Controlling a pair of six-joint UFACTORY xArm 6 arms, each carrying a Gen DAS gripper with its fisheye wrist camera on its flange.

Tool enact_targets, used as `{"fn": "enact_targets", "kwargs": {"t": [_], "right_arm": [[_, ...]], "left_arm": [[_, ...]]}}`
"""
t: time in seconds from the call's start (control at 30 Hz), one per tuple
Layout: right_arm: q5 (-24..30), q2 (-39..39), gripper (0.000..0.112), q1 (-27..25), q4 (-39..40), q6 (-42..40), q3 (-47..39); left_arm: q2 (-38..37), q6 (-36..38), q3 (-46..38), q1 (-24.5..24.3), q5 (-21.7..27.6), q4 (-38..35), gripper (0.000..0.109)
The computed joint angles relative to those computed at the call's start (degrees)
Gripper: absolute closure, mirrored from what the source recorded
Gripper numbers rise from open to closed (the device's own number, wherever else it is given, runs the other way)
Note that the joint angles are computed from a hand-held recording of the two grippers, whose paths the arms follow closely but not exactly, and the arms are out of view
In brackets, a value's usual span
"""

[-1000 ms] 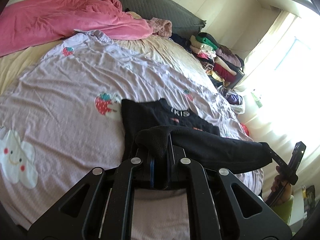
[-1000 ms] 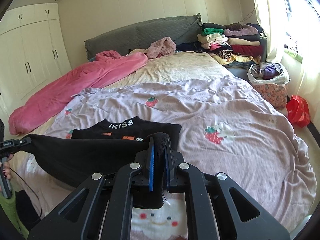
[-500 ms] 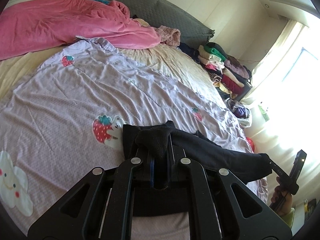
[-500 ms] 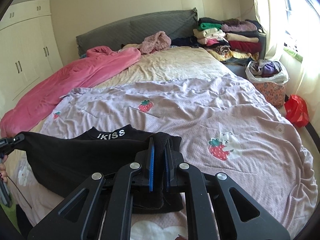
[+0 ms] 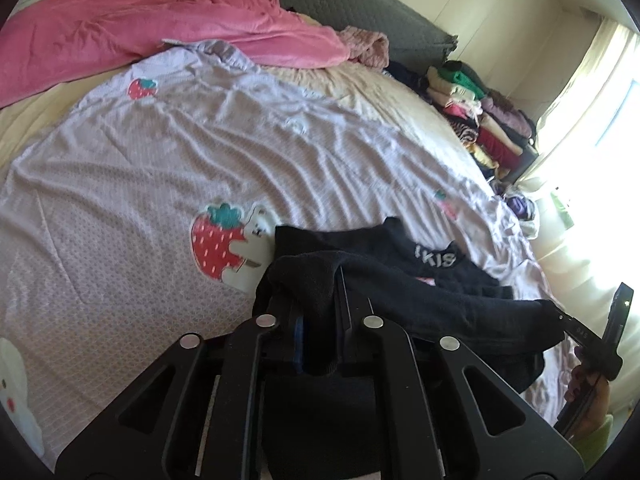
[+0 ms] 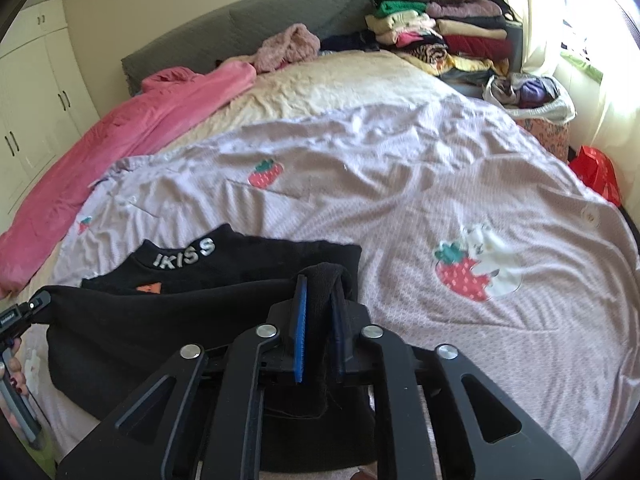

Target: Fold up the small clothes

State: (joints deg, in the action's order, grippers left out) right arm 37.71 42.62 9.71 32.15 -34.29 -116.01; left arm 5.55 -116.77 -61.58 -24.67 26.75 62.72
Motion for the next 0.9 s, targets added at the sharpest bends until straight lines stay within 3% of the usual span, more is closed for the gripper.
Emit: {"fn": "enact_targets", "kwargs": {"t": [0.03,0.1,0.13,0.3,0.4,0.57,0.6,0.63,0.73,0.9], "right_arm": [[-1.1,0.18,0.079,0.09,-0.35,0.21,0.54],[-2.75,-0.01,0.057,-0.11,0.71,0.08,1.81],[-3.45,-0.21,0.056,-0.44,2.22,-0.26,2.49],[-7.09,-2.58,0.056,-1.13,3.45,-1.2,6.74],[-10.09,-7.07,0.056,-1.23,8.29,-7.36,12.59],[-9.34,-13.54,0.06,-1.21,16.79,-19.49,19.88],[-7.12,-14.77,0.067,-1.42,18.12,-21.77,21.2],[-6.2,-15.3,0.075,-1.36,18.05,-22.68,21.91],[-4.84,-17.57,0.082,-0.3,15.27,-25.94,26.02],[-5.55,-17.17,0.084,2.52,6.48,-22.49,28.87]], "left_arm": [[-0.05,-0.29,0.13,-0.07,0.27,0.46,0.098],[-0.64,-1.05,0.37,-0.63,1.73,1.66,0.077],[-1.47,-2.22,0.72,-1.21,3.13,2.94,0.074],[-3.95,-4.19,1.51,-2.88,5.88,5.51,0.073],[-3.44,-1.53,0.39,-4.64,5.82,4.72,0.073],[2.07,9.06,-4.3,-7.28,3.69,-0.84,0.073],[3.28,11.14,-5.2,-7.57,3.28,-2.29,0.073],[5.45,14.85,-6.92,-8.12,3.33,-4.91,0.073],[9.46,22.63,-10.71,-9.91,6.96,-9.68,0.073],[13.07,28.71,-13.87,-10.9,10.65,-12.54,0.073]]}}
